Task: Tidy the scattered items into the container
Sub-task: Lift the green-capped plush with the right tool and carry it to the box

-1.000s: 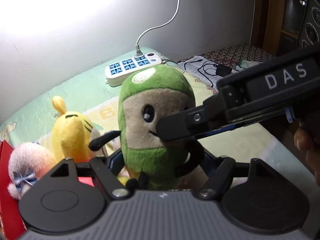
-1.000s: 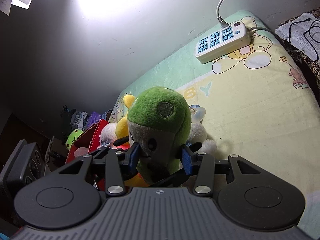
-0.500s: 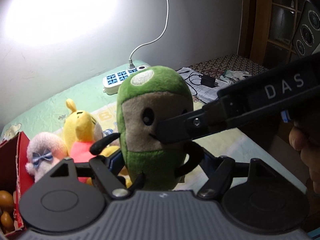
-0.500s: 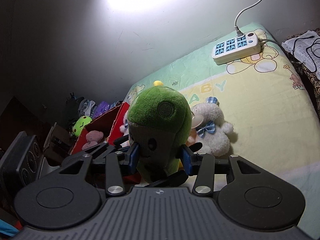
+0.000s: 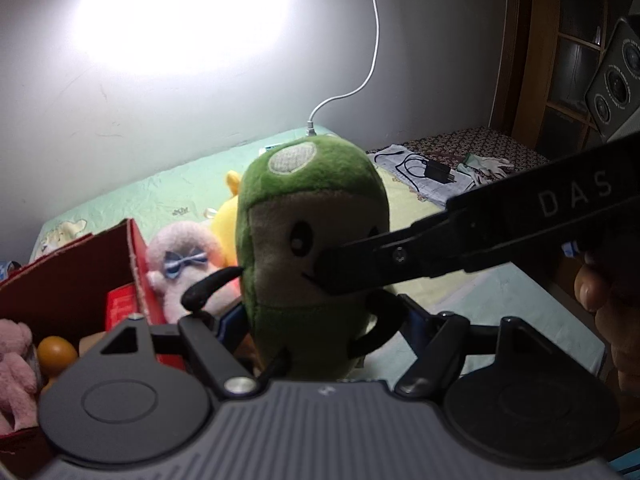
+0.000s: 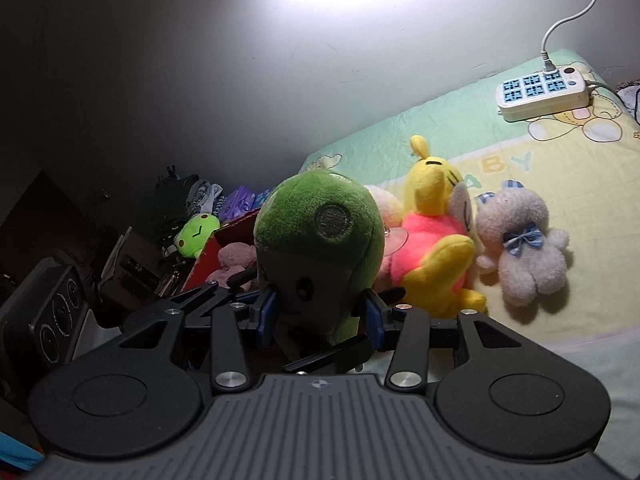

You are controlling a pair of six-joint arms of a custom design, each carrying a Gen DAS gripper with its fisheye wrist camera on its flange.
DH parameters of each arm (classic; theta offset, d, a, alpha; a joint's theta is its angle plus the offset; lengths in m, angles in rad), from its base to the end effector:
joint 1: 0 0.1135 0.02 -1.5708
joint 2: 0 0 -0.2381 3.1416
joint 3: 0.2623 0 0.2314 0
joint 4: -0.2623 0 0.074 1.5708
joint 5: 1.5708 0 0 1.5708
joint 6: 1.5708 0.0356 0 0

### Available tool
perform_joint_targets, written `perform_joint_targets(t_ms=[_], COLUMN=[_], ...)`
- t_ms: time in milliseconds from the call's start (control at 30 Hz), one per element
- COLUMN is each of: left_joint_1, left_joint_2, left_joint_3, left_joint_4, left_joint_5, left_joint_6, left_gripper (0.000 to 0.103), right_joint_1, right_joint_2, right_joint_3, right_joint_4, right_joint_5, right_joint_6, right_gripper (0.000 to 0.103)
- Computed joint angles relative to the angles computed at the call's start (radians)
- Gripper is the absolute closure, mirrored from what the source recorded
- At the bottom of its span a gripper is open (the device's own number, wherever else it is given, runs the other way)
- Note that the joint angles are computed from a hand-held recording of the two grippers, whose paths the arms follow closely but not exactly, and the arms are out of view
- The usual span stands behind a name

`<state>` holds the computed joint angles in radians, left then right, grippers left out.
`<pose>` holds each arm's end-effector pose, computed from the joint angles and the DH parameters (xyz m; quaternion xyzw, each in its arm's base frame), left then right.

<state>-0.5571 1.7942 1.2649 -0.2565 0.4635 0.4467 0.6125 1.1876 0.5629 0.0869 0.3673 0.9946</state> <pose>0.3063 -0.2095 0.2098 0.5096 0.7461 -0.2324 0.3600 0.2033 0.1272 0.1974 0.2509 0.8222 0.2393 0.4513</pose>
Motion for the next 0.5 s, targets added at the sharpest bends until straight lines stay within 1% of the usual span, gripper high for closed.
perform_joint_targets(t_ms=[200,267,500], left_joint_1=[0.144,0.172,0.288], left_joint_2=[0.020,0.011,0.060], left_joint_3=[0.089,0.106,0.206], left_joint_4=[-0.066,-0.078,-0.129], left_joint_5=[0.096,0.107,0.158], left_joint_6=[0.039,0.045,0.090], left_gripper=[0.027,0.027,0.027], right_joint_1=[0.022,0.016,-0.006], right_joint_2=[0.219,0.281,0.508], right_joint_3=[0.205,0.262,0.477], right_joint_4=[0.053,0.069,0.115], right_joint_5=[0.008,-0.003,-0.039], right_joint_6=[-0.046,-0.063,-0.102], right_gripper=[0.056,0.056,0.056])
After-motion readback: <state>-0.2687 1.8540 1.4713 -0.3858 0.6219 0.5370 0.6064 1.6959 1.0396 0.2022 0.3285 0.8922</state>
